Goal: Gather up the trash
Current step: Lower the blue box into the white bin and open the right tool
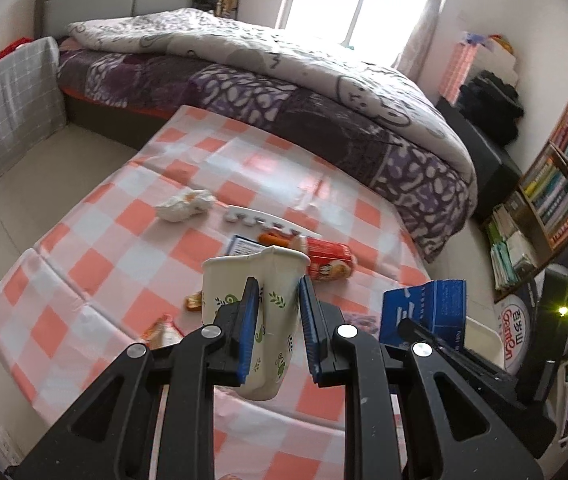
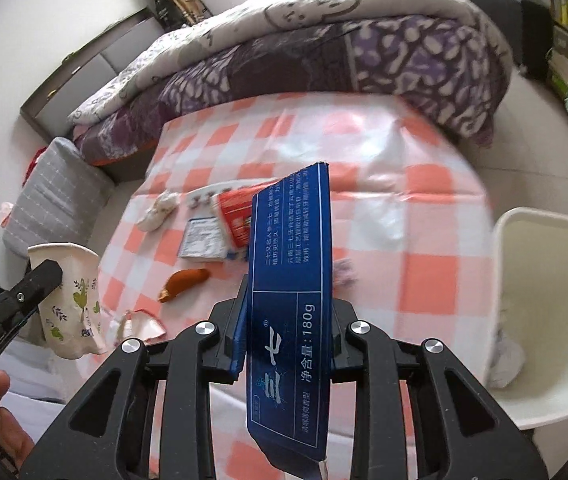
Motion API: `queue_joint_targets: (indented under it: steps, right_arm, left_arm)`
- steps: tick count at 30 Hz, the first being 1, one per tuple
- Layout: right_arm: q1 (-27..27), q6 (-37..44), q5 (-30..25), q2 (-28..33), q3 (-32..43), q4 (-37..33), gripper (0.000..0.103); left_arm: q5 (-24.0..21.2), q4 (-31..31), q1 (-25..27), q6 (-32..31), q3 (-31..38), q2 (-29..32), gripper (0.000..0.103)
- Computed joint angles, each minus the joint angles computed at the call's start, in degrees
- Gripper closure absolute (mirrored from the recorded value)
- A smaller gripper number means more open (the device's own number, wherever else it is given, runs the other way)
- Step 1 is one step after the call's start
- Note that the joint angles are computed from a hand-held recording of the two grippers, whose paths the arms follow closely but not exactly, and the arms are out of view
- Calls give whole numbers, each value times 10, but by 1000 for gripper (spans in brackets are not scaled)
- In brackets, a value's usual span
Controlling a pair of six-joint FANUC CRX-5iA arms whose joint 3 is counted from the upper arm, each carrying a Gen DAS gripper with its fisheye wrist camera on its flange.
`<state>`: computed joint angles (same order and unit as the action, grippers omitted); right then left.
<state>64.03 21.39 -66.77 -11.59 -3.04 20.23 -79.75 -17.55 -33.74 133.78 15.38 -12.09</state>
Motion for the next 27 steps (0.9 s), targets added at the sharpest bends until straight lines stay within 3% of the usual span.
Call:
queue_joint_targets:
  steps: [23, 27]
  right_arm:
    - [-99, -17, -123, -94, -67, 26, 75]
    - [-109, -20, -157, -103, -73, 34, 68]
  left_arm:
    - [47, 34, -87, -19, 84, 133, 82]
    - [70, 60, -93, -29, 87, 153, 82]
